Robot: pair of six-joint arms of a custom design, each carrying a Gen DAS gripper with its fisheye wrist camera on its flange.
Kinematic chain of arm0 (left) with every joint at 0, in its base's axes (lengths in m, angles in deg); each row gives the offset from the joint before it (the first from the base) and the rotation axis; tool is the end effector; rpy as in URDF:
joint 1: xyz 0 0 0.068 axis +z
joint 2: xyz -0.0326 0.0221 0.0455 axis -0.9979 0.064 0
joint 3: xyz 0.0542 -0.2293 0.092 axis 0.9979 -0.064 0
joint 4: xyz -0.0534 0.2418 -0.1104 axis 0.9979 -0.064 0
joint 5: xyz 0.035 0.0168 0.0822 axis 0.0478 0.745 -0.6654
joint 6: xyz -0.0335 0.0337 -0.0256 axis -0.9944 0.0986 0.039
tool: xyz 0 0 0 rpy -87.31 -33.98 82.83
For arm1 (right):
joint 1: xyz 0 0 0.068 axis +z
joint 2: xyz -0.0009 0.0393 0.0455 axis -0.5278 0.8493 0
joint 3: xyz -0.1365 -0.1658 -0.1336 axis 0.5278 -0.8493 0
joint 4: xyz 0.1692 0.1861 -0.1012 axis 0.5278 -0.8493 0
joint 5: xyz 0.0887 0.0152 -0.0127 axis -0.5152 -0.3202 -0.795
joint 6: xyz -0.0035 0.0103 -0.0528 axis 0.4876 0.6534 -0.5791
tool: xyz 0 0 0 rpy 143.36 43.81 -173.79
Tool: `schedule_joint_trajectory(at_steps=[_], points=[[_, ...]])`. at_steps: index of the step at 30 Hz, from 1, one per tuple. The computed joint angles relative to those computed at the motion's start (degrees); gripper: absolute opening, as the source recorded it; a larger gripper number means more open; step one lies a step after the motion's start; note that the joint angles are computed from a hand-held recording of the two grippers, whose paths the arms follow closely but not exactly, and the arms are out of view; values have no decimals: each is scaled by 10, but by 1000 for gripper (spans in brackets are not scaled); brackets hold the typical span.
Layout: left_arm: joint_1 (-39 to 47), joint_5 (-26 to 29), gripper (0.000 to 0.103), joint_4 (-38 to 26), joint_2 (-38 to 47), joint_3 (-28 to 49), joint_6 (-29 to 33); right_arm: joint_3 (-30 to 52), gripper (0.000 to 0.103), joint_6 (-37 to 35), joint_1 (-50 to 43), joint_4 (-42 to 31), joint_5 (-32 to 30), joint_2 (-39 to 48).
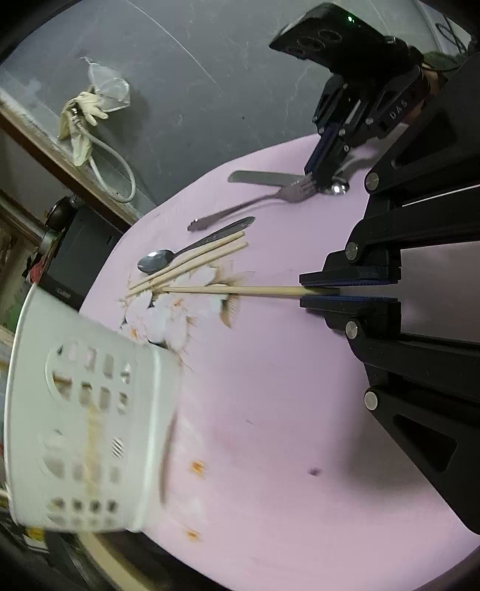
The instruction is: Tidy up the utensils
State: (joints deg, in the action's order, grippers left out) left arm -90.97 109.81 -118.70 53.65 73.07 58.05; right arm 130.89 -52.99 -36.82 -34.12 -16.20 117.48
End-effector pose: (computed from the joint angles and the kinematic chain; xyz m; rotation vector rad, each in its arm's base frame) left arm 0.2867 -0.0370 0.2415 -0.1059 2.4753 -0.6585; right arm 0.3095 -0.0072 0.2253 -0.7982 2.2677 0.4521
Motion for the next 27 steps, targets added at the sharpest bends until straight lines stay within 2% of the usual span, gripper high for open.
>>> schedule_joint_trajectory(at_steps=[9, 11, 13, 14, 17, 21, 23, 27], points=[[36, 49, 3, -60, -51, -22, 39, -10, 8, -2, 13, -38, -14, -27], [37, 45, 3, -64, -52, -18, 44, -12, 10, 8, 7, -33, -18, -32], [29, 31, 3, -63, -57, -21, 45, -12, 24, 26, -2, -24, -20, -36], [23, 20, 4, -61, -61, -21, 47, -13, 26, 33, -5, -18, -20, -38], [5, -14, 9, -51, -75, -26, 48, -6, 26, 60, -21, -2, -13, -30], [-11, -29, 16, -34, -77, -23, 45, 17, 26, 114, -32, 27, 44, 6], [-19, -30, 21, -27, -71, -13, 44, 37, 27, 133, -36, 26, 50, 32], [-31, -6, 23, -18, -21, 32, 41, 74, 29, 144, -29, 19, 55, 78]])
